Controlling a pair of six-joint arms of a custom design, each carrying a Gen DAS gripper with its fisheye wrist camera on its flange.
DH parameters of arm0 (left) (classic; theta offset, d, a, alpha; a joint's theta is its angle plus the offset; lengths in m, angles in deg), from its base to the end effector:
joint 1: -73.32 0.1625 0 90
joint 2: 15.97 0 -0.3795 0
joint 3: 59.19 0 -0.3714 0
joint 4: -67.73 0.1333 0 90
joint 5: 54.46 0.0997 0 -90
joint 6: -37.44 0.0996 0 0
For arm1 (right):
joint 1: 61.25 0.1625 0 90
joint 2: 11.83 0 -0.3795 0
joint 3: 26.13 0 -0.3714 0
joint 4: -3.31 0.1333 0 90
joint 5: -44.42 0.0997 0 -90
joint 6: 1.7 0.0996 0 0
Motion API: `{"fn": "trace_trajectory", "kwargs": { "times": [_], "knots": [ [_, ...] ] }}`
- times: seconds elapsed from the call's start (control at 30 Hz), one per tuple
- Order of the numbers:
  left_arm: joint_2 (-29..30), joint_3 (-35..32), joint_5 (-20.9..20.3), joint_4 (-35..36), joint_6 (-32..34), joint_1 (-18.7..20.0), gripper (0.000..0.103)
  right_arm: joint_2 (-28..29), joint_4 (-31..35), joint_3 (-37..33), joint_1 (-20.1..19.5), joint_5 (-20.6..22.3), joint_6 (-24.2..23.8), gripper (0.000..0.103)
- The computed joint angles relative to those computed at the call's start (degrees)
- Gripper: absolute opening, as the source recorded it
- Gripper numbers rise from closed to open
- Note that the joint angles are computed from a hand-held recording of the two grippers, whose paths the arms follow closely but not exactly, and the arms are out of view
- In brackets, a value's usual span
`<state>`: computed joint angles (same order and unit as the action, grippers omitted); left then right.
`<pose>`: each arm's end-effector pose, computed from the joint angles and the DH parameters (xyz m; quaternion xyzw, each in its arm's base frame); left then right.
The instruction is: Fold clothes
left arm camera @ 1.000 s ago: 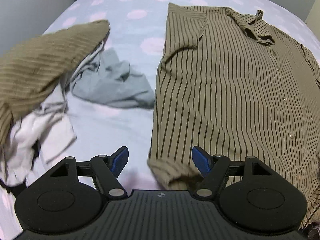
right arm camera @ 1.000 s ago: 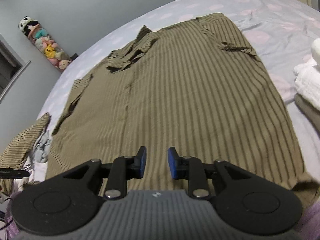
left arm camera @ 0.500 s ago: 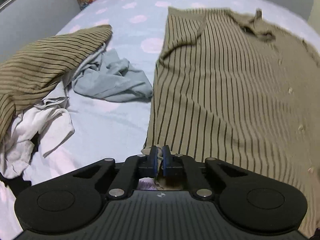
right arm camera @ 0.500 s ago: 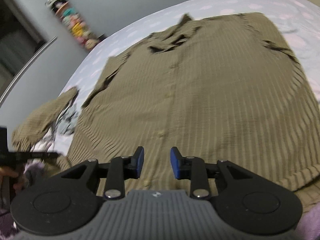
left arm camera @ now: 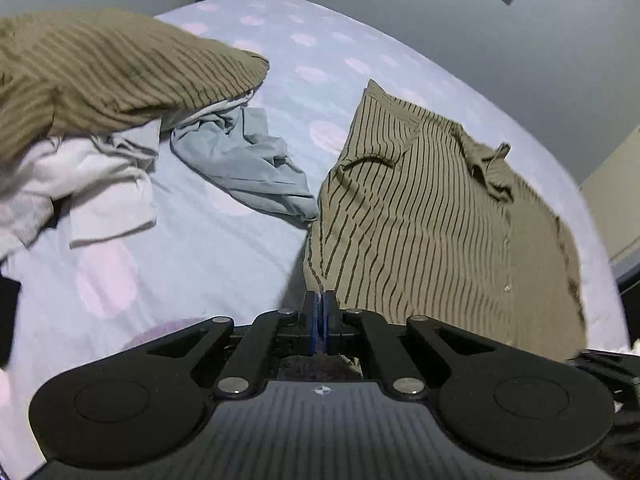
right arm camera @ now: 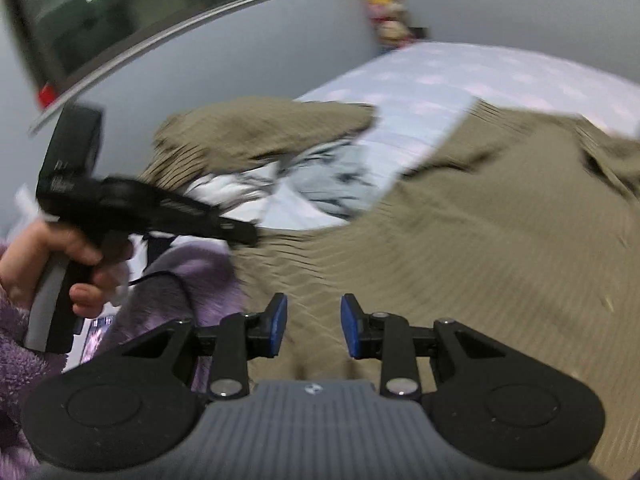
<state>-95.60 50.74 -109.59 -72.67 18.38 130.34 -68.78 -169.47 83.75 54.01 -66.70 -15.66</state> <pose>-0.1184 -0.5320 0.3059 0.0619 0.9388 -0.2790 0.1921 0.3286 -0.4681 0.1533 0.2743 -0.9106 0.2694 0.1513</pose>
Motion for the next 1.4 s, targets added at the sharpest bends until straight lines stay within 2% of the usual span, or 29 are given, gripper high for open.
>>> {"fn": "trace_trajectory", "kwargs": {
  "times": [0.13,0.37,0.47,0.5,0.53,0.57,0.73,0.87,1.03,1.17,1.27,1.4],
  "knots": [
    [-1.6,1.3,-1.4,-2.0,-0.8,0.2,0.0,5.7,3.2,-5.8,2.0,-1.0,-3.0,0.047],
    [-3.1,4.2,-2.8,-7.8,-1.2,-1.0,0.0,13.8,2.3,-13.1,4.5,-7.1,-6.6,0.047],
    [-2.9,4.5,-3.9,-9.9,-0.1,-1.4,0.0,15.7,0.1,-13.9,5.0,-9.6,-7.5,0.038],
    [-2.8,4.5,-4.3,-10.4,0.3,-1.4,0.0,16.0,-0.3,-14.0,5.0,-10.1,-7.2,0.024],
    [-2.7,4.6,-4.8,-10.7,0.5,-1.4,0.0,16.1,-0.8,-14.0,5.0,-10.4,-6.8,0.013],
    [-2.6,4.6,-5.3,-11.1,0.8,-1.4,0.0,16.2,-1.7,-13.7,5.0,-10.7,-6.4,0.007],
    [-1.9,5.2,-6.4,-12.7,2.4,-1.5,0.001,15.0,-5.8,-11.3,4.8,-11.4,-4.1,0.002],
    [-2.2,6.1,-6.3,-14.7,3.9,-2.4,0.02,13.2,-9.4,-8.7,4.7,-13.1,-2.2,0.002],
    [-1.4,5.9,-3.9,-13.6,6.0,-3.6,0.029,9.3,-12.6,-4.6,3.9,-15.6,2.4,0.002],
    [-0.6,4.8,-4.1,-12.6,8.8,-3.4,0.03,6.2,-15.5,-1.2,3.1,-17.8,5.8,0.002],
    [0.4,3.6,-4.3,-12.5,14.0,-3.1,0.031,3.9,-17.3,1.6,2.6,-19.4,8.2,0.002],
    [2.7,0.3,-3.9,-14.0,26.9,-2.5,0.031,2.1,-18.3,3.7,1.6,-19.9,10.0,0.002]
  ]
}}
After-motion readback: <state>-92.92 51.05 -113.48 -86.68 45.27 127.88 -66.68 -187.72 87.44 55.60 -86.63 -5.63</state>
